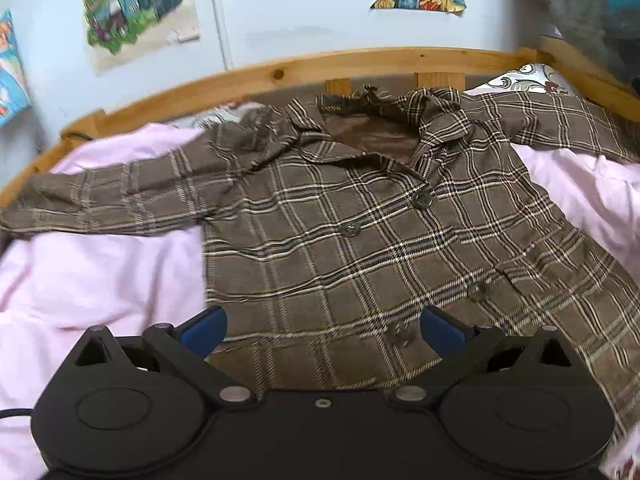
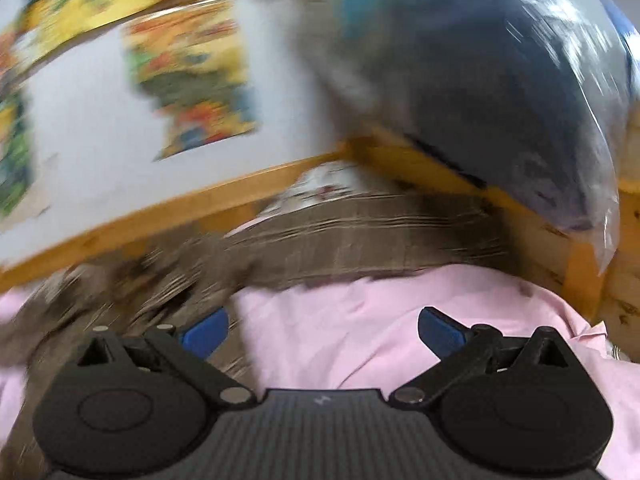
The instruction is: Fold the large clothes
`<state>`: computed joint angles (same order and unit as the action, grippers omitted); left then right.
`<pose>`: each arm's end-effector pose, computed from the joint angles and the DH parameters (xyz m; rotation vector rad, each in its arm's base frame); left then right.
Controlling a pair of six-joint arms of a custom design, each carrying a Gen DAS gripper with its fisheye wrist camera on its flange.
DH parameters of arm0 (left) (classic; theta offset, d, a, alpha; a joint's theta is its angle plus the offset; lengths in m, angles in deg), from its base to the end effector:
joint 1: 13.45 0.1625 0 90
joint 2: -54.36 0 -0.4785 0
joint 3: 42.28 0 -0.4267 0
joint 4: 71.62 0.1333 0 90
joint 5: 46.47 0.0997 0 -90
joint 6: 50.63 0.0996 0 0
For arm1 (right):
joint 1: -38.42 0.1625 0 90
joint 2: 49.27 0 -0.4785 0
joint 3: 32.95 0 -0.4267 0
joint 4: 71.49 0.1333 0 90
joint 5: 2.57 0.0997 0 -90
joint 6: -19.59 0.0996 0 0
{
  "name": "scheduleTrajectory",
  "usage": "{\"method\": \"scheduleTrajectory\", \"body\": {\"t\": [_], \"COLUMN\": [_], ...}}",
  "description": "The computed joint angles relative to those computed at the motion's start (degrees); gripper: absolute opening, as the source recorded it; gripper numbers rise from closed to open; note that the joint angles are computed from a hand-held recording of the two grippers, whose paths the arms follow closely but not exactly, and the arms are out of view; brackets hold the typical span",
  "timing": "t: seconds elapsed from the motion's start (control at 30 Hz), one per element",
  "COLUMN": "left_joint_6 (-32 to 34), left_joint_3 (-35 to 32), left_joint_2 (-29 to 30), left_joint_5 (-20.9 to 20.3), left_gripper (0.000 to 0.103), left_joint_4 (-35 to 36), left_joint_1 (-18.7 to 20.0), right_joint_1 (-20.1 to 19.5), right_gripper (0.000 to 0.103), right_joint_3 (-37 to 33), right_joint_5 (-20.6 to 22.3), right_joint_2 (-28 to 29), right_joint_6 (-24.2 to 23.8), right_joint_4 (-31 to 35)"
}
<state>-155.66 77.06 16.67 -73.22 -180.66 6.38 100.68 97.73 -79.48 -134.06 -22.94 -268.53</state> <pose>-0.3448 -0.3606 -0.0763 0.1034 1.9088 -1.0558 -0.0825 -0.4917 0.3732 0.4658 -2.3370 1.3057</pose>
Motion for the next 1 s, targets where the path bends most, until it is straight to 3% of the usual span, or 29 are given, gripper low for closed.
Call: {"method": "scheduleTrajectory", "body": {"t": [0.07, 0.17, 0.33, 0.5, 0.63, 0.77, 0.93, 1.0], "left_joint_6": [1.5, 7.5, 20.7, 27.0, 34.1, 39.5, 39.9, 39.3], "left_joint_3": [0.1, 0.6, 0.8, -1.0, -0.9, -0.5, 0.4, 0.8], "left_joint_2": [0.7, 1.7, 4.6, 6.4, 7.8, 8.9, 8.9, 8.7], "left_joint_5": [1.7, 5.2, 9.3, 10.9, 12.7, 13.3, 12.0, 11.5], "left_gripper": [0.102, 0.102, 0.102, 0.102, 0.102, 0.102, 0.102, 0.102], "left_joint_4": [-3.7, -12.6, -30.7, -36.5, -45.7, -52.6, -54.1, -53.6], "left_joint_1": [2.4, 5.8, 10.5, 13.2, 13.7, 14.0, 14.1, 14.2], "right_joint_1": [0.3, 2.1, 3.3, 3.6, 4.6, 5.4, 6.0, 6.2], "right_gripper": [0.103, 0.103, 0.103, 0.086, 0.083, 0.063, 0.054, 0.039], "right_joint_3": [-3.1, -7.0, -13.6, -18.6, -22.1, -25.4, -29.9, -31.0], "right_joint_5": [-1.2, -6.9, -11.4, -16.8, -20.7, -23.4, -26.8, -27.5], "right_joint_2": [4.8, 11.8, 20.2, 23.3, 25.4, 26.9, 30.0, 31.2], "right_joint_6": [4.5, 8.2, 4.7, 3.9, 3.2, 1.7, -0.8, -2.7], "right_joint_4": [-4.4, -15.6, -28.8, -26.7, -26.8, -25.3, -25.8, -26.7]}}
